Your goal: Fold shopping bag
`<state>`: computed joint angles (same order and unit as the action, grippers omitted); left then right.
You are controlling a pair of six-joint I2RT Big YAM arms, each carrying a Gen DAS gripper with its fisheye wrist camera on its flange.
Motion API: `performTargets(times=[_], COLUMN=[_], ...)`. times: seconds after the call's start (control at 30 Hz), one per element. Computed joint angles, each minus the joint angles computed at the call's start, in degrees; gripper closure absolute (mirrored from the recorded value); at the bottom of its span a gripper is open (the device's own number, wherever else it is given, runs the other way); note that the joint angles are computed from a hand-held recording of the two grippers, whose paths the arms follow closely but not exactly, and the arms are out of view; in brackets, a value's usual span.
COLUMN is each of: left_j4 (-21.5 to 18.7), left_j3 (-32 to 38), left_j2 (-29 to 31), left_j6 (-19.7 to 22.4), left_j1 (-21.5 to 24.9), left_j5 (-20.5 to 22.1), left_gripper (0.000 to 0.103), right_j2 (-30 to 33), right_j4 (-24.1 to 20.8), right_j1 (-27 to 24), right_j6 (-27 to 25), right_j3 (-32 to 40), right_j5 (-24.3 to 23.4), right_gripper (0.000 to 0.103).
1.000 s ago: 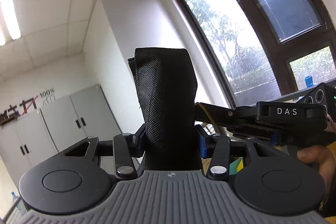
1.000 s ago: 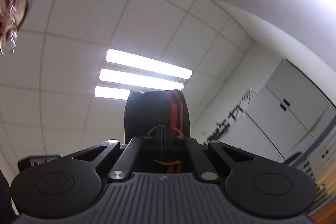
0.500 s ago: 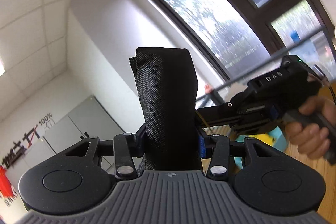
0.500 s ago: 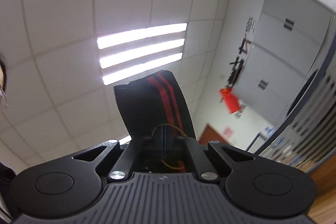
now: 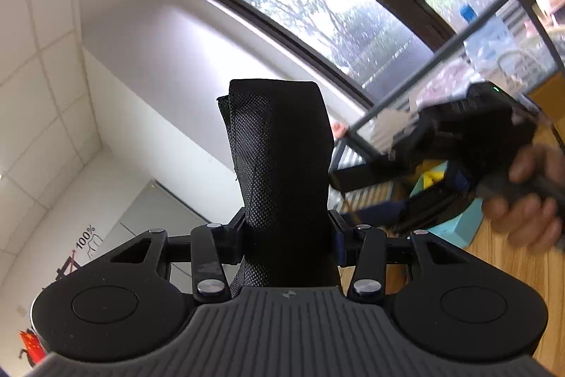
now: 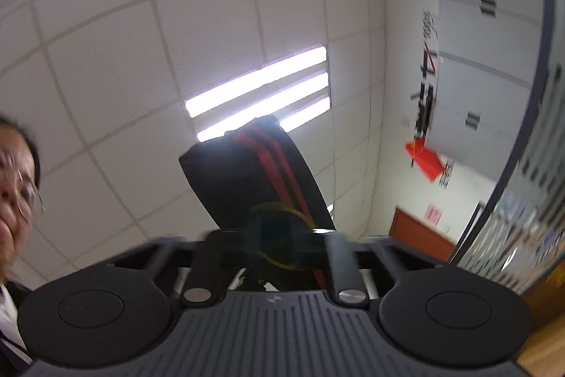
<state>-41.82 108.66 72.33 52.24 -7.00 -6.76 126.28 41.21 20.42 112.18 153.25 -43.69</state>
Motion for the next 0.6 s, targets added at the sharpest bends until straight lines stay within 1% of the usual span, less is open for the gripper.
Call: performTargets(times=[0.07, 0.1, 0.17, 0.2, 0.23, 0.27, 0.33, 0.47, 0.5, 0.6], left_j4=[0.60, 0.50, 1.91, 2.73, 3.49, 4.07, 4.93, 6.70, 7.00, 7.16], left_j3=[0.39, 0.74, -0.38, -1.28, -2.05, -2.59, -2.87, -4.17, -4.45, -4.18], left_j2=[0.08, 0.29, -0.26, -0.77, -1.23, -1.62, -1.79, -3.16, -3.53, -3.56], left_j6=[-1.37, -2.14, -3.91, -4.70, -5.58, -6.73, -8.01, -7.81, -7.70, -8.80], left_j1=[-0.04, -0.11, 0.13, 0.18, 0.23, 0.33, 0.29, 0.59, 0.59, 0.54], left_j5=[-0.17, -0.41, -0.01, 0.01, 0.08, 0.23, 0.41, 1.49, 1.55, 1.42], left_gripper=[0.056, 0.056, 0.055, 0.055, 0.055, 0.055, 0.055, 0.055, 0.055, 0.055], right_j2=[-2.77, -3.89, -5.43, -6.29, -7.96, -9.28, -10.33, -11.62, -12.88, -17.11], right_j4=[-1.18, -1.40, -1.82, -2.06, -2.60, -3.21, -4.55, -7.64, -7.95, -10.11], right_j1=[0.11, 0.24, 0.25, 0.14, -0.13, -0.35, -0.50, -0.71, -0.70, -0.22], right_j6=[-6.79, -8.73, -12.71, -15.11, -18.66, -22.01, -27.32, -35.27, -38.66, -51.73], right_j3=[-4.65, -6.70, -9.43, -10.85, -13.36, -15.23, -16.01, -15.69, -17.40, -22.57], right_j5=[0.49, 1.44, 3.04, 3.63, 3.92, 4.16, 4.04, 3.99, 4.36, 6.91], right_gripper=[0.059, 0.062, 0.077, 0.080, 0.087, 0.090, 0.090, 0.089, 0.089, 0.089])
